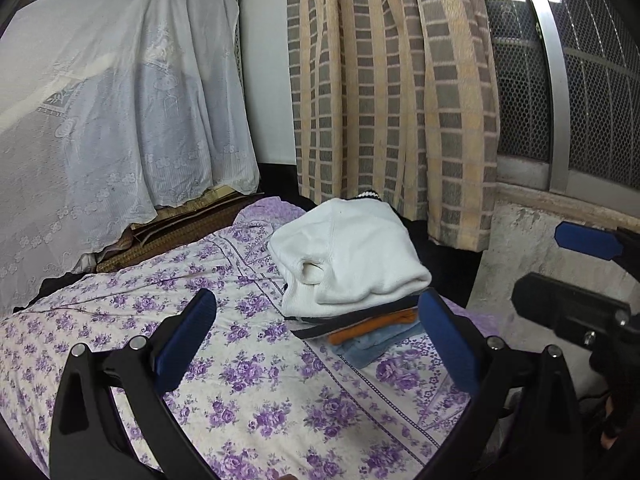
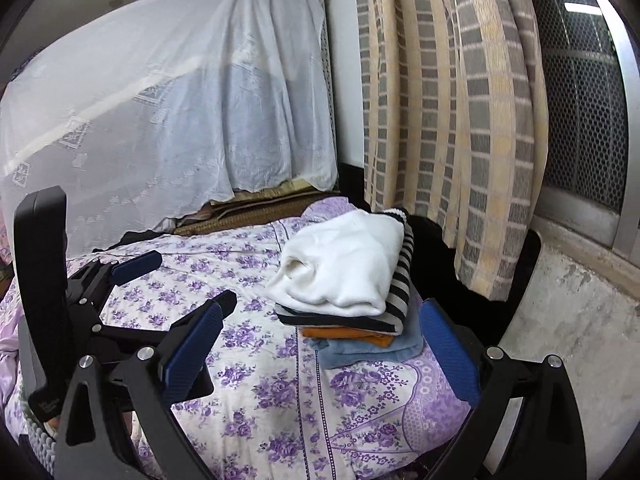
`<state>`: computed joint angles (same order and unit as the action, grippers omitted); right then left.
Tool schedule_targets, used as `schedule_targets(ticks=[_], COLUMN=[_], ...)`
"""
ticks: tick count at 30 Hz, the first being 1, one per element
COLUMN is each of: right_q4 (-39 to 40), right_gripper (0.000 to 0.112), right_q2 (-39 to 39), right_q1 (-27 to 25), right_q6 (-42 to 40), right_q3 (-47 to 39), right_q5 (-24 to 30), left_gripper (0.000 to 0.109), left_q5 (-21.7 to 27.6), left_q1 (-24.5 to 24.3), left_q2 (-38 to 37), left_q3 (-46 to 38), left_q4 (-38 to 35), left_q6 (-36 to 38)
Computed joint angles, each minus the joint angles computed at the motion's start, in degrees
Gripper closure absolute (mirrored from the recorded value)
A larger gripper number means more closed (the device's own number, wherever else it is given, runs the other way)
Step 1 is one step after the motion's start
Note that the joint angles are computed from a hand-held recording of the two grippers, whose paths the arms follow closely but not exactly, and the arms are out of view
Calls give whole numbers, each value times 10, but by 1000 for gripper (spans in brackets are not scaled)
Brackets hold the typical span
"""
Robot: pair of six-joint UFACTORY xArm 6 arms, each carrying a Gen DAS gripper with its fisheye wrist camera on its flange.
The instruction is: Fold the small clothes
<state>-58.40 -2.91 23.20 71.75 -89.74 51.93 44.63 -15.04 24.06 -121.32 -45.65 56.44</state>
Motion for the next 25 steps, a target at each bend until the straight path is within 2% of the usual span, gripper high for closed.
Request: schedule_targets(ticks=[3, 8, 16, 21, 25], right_q4=[-13, -19, -9, -12, -14], right_gripper=[13, 13, 13, 13, 13], right_q2=[-8, -10, -5, -5, -6], right_q1=[8, 12, 11, 11, 10], right_q6=[9, 16, 14, 20, 21], right_q3=[6, 10, 5, 6, 8], right_q5=[1, -2, -4, -4, -5], left_gripper=[10, 10, 10, 10, 10], left_q5=[3, 37, 49, 19, 19], left_q1=[4, 15, 15, 8, 7], left_q2=[-8, 7, 28, 16, 13], left_q3=[3, -32, -64, -40, -38], left_q4=[8, 17, 37, 43, 42], left_q6=[-11, -43, -63, -64, -63])
